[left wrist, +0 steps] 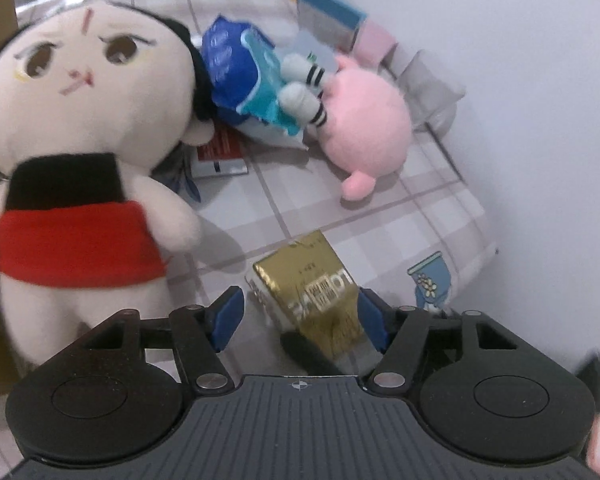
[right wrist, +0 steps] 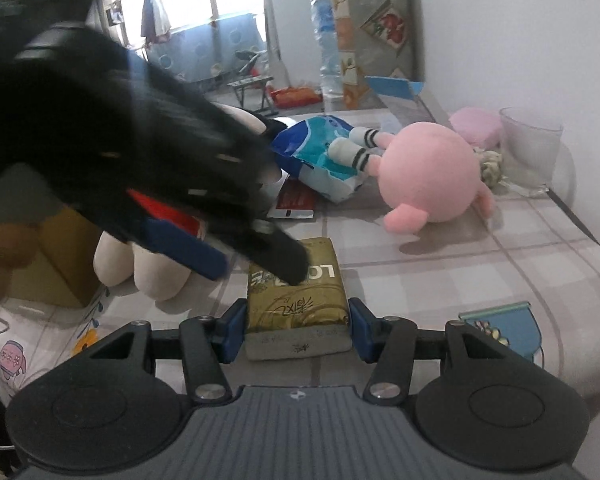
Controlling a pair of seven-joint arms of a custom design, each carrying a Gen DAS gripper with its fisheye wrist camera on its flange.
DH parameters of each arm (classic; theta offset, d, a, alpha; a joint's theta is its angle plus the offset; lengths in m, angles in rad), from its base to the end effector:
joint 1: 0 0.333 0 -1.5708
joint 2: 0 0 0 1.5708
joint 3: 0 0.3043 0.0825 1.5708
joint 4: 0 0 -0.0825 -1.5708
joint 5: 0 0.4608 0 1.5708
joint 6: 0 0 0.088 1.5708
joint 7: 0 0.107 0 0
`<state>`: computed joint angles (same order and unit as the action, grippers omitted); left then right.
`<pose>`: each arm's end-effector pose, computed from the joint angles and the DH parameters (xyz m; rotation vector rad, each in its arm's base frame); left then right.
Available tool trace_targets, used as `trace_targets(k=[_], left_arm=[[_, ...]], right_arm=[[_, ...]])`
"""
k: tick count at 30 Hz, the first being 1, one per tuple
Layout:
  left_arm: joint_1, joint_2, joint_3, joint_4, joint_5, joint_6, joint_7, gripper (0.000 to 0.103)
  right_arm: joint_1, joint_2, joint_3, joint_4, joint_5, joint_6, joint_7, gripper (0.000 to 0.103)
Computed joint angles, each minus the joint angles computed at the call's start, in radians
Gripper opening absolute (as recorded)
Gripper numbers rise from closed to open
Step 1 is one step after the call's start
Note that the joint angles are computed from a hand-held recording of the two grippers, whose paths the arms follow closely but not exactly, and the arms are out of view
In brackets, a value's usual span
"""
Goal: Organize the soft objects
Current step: 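Lower the left tool onto the gold snack packet and grasp it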
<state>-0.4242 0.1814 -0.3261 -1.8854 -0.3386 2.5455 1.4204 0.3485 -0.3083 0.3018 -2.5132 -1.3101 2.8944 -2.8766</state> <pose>0.5258 -0.4725 0.4218 1.6639 -2.3679 0.8208 0.3796 0.3560 0.3674 -1.6506 1.5944 -0.5842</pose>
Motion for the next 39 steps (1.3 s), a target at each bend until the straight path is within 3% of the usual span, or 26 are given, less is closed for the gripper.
trace_targets(k=[5,12,17,23,39], left_arm=[[-0.01,0.058,0.009,0.062,0.028,-0.056,-0.092,0.066],[-0.024,0.07,0.016,0.077,0.074,-0.055,-0.176,0.066],[-0.014,0.063,0.011,0.071,0.058,-0.059,-0.193,0.067],[-0.015,0.063,0.011,0.07,0.063,-0.059,-0.197,0.078],[-0.044,0.08,0.025,0.099,0.193,-0.084,-0.241,0.067]], right_arm=[[0.009,-0.006,0.021,-0.001,-0.025,-0.04,0.071,0.058],[0.041,-0.005,0.024,0.009,-0.035,-0.103,0.131,0.058],[0.044,-0.016,0.017,0.002,-0.064,-0.096,0.229,0.058],[0.059,-0.005,0.016,0.011,-0.072,-0.107,0.253,0.058],[0.071,-0.055,0.01,-0.031,-0.122,-0.113,0.258,0.059]])
